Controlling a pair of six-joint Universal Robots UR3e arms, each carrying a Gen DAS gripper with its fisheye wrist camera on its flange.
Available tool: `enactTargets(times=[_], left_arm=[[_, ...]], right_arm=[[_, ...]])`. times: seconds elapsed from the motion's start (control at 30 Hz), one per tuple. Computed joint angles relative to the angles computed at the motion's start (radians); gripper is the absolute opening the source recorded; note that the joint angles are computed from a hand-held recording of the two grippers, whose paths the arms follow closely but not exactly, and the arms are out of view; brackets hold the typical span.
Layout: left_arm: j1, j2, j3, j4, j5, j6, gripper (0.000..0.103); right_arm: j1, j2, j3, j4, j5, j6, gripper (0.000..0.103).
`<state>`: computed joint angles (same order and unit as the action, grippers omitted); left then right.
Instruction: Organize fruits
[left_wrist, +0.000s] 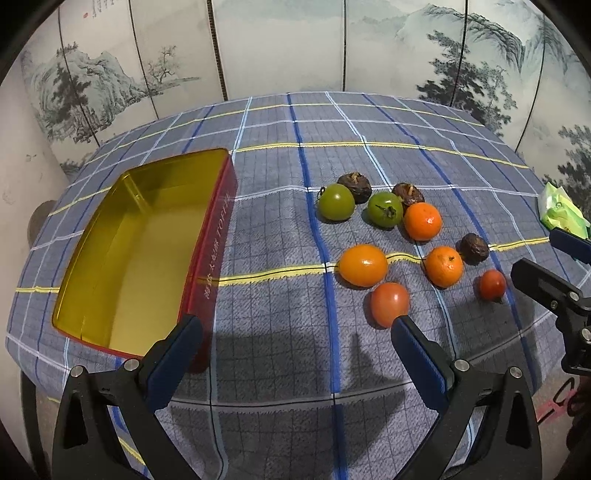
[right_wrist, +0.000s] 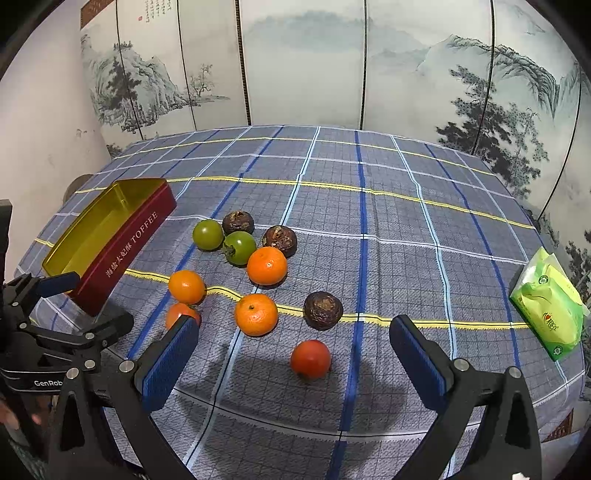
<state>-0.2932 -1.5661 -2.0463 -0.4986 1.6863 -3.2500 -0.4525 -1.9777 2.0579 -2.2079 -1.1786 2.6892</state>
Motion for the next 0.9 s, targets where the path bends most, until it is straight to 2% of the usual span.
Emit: enactTargets(times=[0.9], left_arm=[[0.0, -0.01, 0.011, -0.031, 0.009, -0.014, 0.101]], right_arm=[[0.011, 0.015, 0.0, 0.004, -0.015, 0.0, 0.102]])
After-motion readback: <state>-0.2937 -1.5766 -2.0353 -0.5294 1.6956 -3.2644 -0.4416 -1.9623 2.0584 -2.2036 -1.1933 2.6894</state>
